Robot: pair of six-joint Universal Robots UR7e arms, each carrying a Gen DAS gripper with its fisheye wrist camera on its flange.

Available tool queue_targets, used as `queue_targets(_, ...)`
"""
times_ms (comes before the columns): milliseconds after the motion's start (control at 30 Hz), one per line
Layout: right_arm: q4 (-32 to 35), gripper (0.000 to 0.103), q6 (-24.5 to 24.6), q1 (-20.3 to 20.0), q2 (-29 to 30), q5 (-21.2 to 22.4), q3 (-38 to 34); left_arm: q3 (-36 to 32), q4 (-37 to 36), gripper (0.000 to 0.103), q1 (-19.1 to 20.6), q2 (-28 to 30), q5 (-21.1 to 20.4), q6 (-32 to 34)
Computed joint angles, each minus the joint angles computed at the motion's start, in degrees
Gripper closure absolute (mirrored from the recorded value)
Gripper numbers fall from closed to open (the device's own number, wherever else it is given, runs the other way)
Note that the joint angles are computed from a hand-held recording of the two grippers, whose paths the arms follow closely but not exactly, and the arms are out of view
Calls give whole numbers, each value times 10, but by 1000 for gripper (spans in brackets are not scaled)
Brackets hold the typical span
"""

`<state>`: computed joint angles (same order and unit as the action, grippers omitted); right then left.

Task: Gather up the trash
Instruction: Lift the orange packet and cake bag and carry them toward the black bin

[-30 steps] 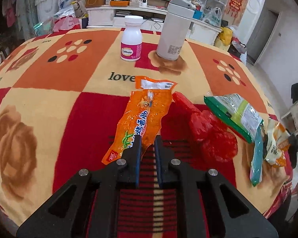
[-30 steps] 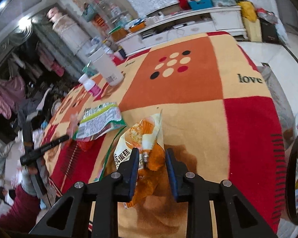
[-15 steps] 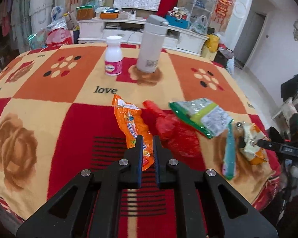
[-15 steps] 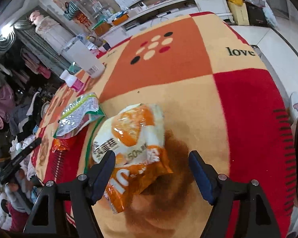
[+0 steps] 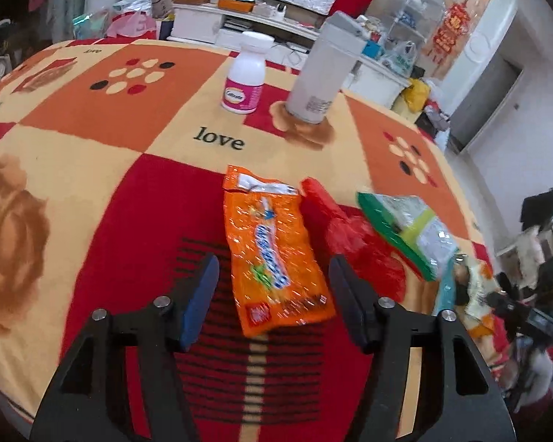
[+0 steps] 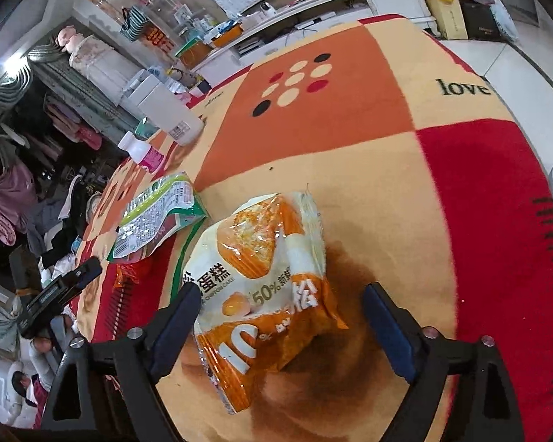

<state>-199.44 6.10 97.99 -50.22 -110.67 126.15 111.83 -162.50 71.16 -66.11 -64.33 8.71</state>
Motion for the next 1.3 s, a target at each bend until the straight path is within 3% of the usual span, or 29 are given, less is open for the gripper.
queue_targets(467,25,11,-3,7,9,-5,-19,-42,51,38,-6,63,37,23)
queue_targets(767,28,8,-22,21,32,-35,-39,-32,18,38,-16,77,71,58)
queue_targets(900,18,8,-37,29,44,-52,-43,-19,2,44,-15,69,68,75)
queue_targets(933,13,16,-44,30,46,-54,-42,-17,3,48,-11,64,58,73)
queue_targets(967,3,33,-53,30,47,-48,-38,-17,6,52,-9,59,50,68)
queue_targets(1067,-10,40,-64,28,45,-35,-30,-14,20,62,-4,39,30,50)
queue_targets(1300,-28,52,-82,38,34,-23,-15,12,21,66,-4,-9,11,32)
